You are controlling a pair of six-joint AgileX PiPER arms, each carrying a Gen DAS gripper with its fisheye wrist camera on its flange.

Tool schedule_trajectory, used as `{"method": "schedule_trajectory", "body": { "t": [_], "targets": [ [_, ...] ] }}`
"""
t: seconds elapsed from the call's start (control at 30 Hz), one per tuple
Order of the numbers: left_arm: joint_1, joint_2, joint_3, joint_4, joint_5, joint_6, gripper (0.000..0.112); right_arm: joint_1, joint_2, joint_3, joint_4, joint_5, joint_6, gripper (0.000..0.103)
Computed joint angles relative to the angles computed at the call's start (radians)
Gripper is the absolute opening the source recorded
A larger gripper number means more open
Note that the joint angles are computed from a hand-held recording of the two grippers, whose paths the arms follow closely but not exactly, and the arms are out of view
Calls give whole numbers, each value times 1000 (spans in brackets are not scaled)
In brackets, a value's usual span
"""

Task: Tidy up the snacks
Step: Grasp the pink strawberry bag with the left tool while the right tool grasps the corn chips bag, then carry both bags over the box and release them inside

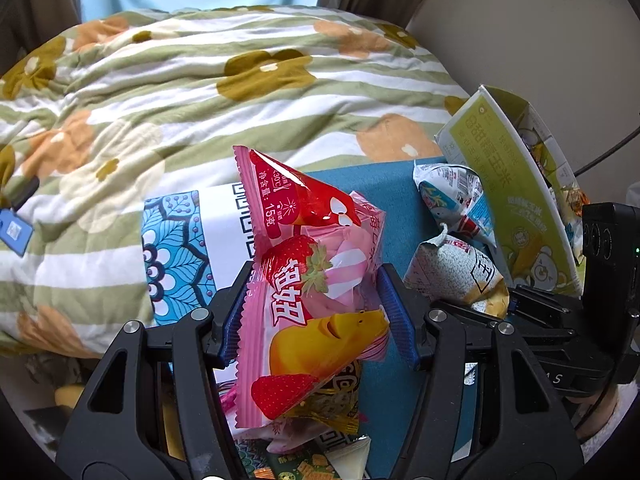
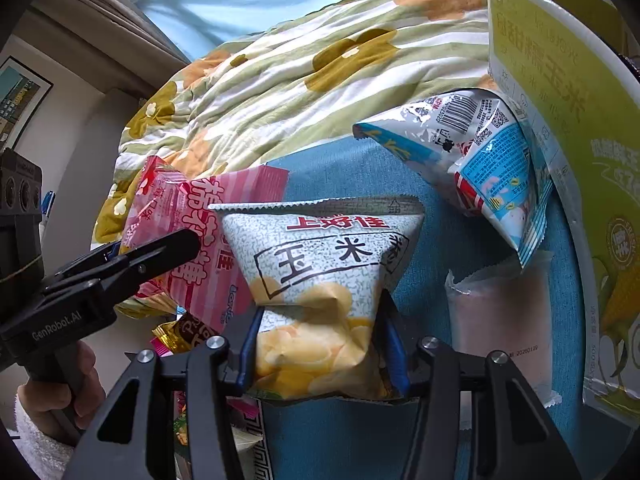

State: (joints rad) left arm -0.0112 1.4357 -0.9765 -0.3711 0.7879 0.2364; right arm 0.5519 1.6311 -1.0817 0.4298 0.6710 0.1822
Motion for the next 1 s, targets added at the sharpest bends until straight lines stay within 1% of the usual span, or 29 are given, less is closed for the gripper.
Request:
{"method": "schedule_trajectory", "body": {
  "t": [0.17, 0.27, 0.43, 0.53, 0.63, 0.7, 0.77, 0.87, 0.93, 1.0],
  "targets": [
    [-21, -96, -23, 54, 47, -108, 57, 15, -78, -14, -46, 40, 24, 48],
    [-65, -145, -60, 103, 76, -196, 57, 11, -138, -27, -85, 77, 45, 48],
    [-214, -180, -167, 230, 112, -401, 57, -26, -261, -40, -128, 136, 47, 48],
    [-352, -162, -246, 344, 111, -578, 57, -93, -336, -47, -108, 178, -17, 48],
    [-522, -102, -349, 514, 133, -808, 57, -205, -393, -67, -54, 237, -142, 48],
    [-610, -48, -421, 576, 145, -917, 57, -300, -422, -79, -9, 279, -246, 48],
    [-688, 32, -510, 633, 168, -1010, 57, -428, -432, -100, 64, 339, -370, 48],
    [-776, 180, -669, 688, 212, -1104, 57, -626, -416, -151, 157, 438, -552, 48],
    [-808, 279, -776, 692, 235, -1132, 57, -752, -383, -192, 203, 492, -669, 48],
    [-830, 391, -908, 694, 278, -1144, 57, -857, -329, -238, 250, 544, -761, 48]
  ]
}}
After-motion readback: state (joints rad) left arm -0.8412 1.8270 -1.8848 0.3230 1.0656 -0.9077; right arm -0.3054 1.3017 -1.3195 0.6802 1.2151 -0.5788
